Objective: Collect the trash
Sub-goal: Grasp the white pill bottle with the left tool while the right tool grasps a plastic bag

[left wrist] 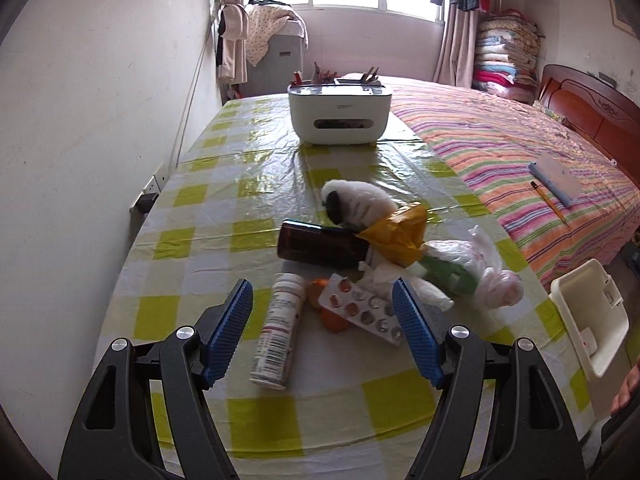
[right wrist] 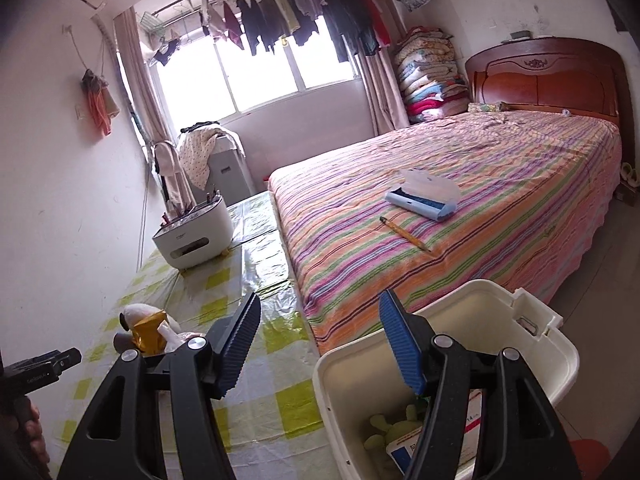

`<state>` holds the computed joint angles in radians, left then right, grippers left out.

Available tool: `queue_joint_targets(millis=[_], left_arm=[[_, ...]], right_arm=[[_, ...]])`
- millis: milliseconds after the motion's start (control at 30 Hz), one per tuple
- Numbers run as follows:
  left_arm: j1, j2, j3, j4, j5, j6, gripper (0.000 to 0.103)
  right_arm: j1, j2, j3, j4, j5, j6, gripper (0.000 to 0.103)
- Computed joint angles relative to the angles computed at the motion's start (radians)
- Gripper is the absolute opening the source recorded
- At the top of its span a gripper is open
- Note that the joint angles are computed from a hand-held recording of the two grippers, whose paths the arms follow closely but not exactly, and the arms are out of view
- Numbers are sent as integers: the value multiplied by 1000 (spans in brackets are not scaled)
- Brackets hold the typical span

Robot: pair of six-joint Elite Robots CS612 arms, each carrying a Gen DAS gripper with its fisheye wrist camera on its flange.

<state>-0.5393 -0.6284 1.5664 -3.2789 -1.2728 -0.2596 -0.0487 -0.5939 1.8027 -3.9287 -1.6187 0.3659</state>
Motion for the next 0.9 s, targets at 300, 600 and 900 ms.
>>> queue_joint_targets(millis=[300, 600, 900], left_arm=[[50, 16, -13, 115, -52, -8, 71], [47, 38, -46, 189, -39, 31, 71], [44, 63, -99, 273, -27, 31, 72]], right_arm=[[60, 22, -128, 251, 156, -203, 60], [81, 52, -234, 482, 140, -267, 60], [70, 69, -284, 593, 261, -274, 60]])
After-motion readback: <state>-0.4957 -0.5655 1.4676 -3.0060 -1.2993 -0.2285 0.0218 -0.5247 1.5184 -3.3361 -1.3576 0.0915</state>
